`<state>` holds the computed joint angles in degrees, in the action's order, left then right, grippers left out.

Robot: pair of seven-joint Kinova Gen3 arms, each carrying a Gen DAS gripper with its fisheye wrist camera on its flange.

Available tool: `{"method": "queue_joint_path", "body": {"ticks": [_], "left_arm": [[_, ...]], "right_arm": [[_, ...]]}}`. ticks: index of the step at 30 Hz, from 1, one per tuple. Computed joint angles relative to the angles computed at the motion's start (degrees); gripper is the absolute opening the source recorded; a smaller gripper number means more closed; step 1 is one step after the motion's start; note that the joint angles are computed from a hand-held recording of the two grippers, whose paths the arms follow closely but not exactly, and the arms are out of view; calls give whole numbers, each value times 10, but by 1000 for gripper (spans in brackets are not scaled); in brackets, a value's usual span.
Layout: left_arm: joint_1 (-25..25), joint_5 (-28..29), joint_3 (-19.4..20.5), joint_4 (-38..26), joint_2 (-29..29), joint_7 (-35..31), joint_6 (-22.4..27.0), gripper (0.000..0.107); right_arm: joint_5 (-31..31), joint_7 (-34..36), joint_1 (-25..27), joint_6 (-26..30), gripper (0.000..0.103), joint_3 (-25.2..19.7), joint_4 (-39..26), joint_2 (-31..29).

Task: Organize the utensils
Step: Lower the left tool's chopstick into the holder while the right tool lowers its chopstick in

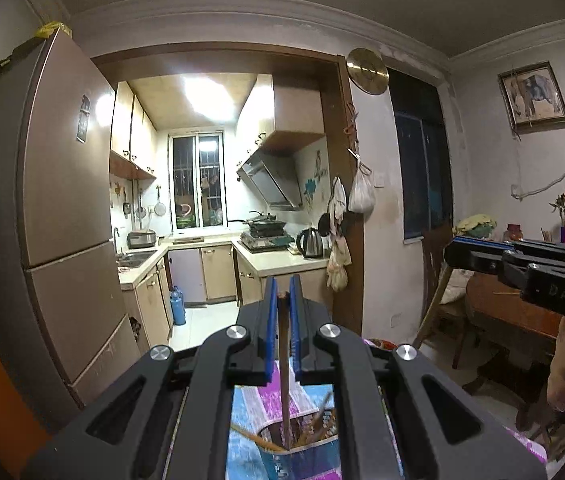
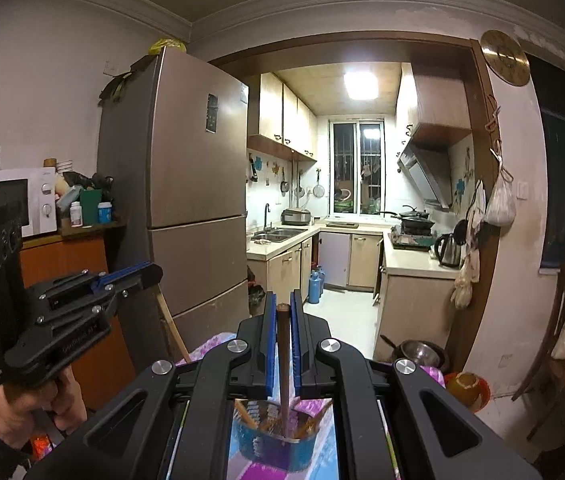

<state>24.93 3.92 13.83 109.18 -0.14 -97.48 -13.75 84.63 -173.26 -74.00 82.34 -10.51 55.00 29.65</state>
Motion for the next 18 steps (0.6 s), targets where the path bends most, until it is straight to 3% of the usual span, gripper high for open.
{"method": "queue_joint_path", "body": {"ticks": [7, 18], "left_arm": [[17, 48, -14, -57, 52, -49, 13, 5], [18, 7, -24, -92, 121, -12, 27, 5]], "right_arm": [[-53, 34, 25, -50, 8, 46, -34, 7], [-141, -16, 50, -136, 8, 108, 30, 7]]}}
